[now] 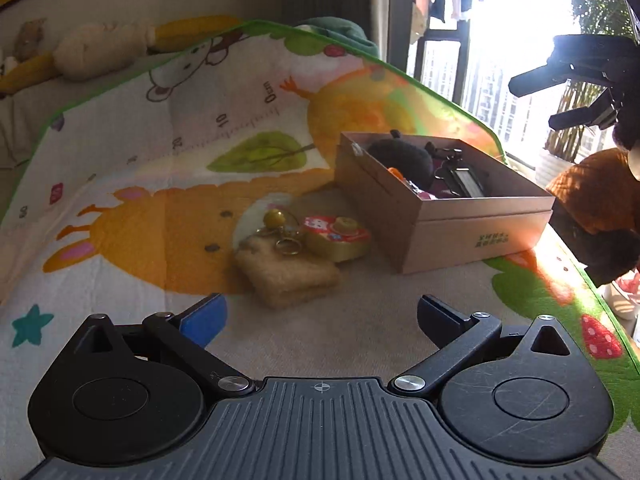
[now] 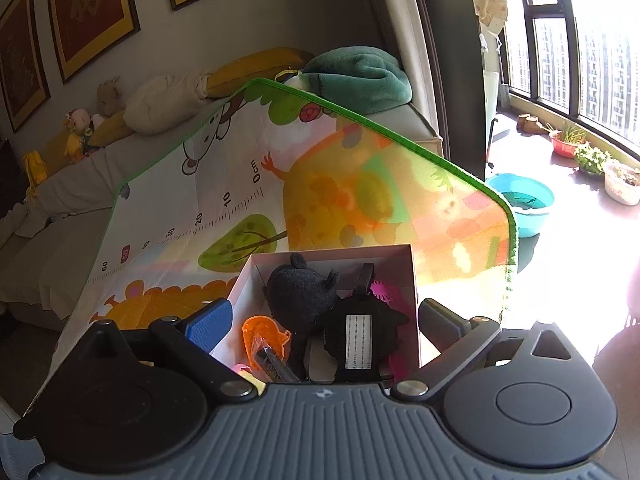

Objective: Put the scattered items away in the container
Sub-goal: 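Grasp the pink-and-yellow Hello Kitty toy with the right gripper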

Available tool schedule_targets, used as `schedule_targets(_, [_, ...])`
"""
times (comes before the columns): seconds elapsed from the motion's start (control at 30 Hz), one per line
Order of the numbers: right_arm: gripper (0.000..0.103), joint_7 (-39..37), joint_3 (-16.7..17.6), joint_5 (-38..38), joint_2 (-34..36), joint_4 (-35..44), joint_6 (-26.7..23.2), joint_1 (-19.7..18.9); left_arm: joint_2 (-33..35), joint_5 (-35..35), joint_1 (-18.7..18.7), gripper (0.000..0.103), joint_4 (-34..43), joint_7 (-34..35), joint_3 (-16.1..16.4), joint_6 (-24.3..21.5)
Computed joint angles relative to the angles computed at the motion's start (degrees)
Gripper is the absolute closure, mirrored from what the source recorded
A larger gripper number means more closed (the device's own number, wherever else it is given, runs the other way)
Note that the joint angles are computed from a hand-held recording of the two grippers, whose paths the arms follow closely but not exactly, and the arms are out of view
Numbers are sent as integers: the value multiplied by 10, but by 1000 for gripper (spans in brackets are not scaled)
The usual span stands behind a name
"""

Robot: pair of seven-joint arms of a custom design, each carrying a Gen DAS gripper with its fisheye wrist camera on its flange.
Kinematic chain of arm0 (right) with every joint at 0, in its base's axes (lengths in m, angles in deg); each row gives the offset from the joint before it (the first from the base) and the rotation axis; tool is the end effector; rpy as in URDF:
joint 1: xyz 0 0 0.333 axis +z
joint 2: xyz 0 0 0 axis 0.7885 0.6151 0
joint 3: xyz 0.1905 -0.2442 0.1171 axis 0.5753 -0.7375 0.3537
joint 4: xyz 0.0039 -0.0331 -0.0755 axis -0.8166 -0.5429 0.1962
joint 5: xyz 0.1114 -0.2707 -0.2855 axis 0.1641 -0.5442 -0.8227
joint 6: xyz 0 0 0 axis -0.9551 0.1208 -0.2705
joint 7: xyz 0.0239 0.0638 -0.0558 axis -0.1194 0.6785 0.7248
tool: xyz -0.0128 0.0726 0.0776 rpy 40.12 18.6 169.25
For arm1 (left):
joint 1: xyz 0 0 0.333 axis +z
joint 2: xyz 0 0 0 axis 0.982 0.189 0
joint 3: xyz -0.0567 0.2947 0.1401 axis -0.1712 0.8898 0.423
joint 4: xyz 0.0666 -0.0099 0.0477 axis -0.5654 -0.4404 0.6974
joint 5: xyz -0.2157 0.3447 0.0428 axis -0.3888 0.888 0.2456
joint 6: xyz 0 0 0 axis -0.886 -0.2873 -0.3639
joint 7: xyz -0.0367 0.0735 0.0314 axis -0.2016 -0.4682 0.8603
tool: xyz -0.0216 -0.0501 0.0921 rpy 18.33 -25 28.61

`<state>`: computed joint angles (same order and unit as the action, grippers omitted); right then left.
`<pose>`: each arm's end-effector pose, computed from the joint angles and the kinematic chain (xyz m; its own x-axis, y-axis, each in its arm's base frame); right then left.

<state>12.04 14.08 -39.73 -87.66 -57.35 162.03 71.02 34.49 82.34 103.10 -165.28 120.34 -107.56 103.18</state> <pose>0.4757 0.1722 0.5731 0.2066 -0.9505 -0.2320 -0.6184 0.0569 -0.7838 0.3684 -0.3020 0.4532 -0.1843 -0.9794 0.0830 -0.5442 0.0313 -0.8384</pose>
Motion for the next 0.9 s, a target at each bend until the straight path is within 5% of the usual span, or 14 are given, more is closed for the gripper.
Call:
schedule_targets(0.1, [4, -17, -18, 41, 11, 19, -42, 35, -20, -16, -26, 0, -28, -14, 26, 9])
schedule_targets(0.27, [7, -1, 42, -11, 42, 46, -55, 24, -55, -25, -43, 0, -50, -31, 38, -12])
schedule_targets(0.43, [42, -2, 76, -81, 109, 135, -142, 40, -60, -34, -58, 0, -81, -55, 60, 16])
schedule_targets(0.63, [42, -12, 79, -134, 248, 313, -325, 69, -37, -76, -75, 0, -103, -43, 80, 73])
schedule_targets(0.77, [42, 18, 59, -225, 314, 387, -376, 99, -24, -103, -88, 0, -106, -21, 88, 85])
schedule_targets(0.9, [42, 27, 53, -231, 338, 413, -396, 109, -13, -129, -101, 0, -107, 2, 96, 90])
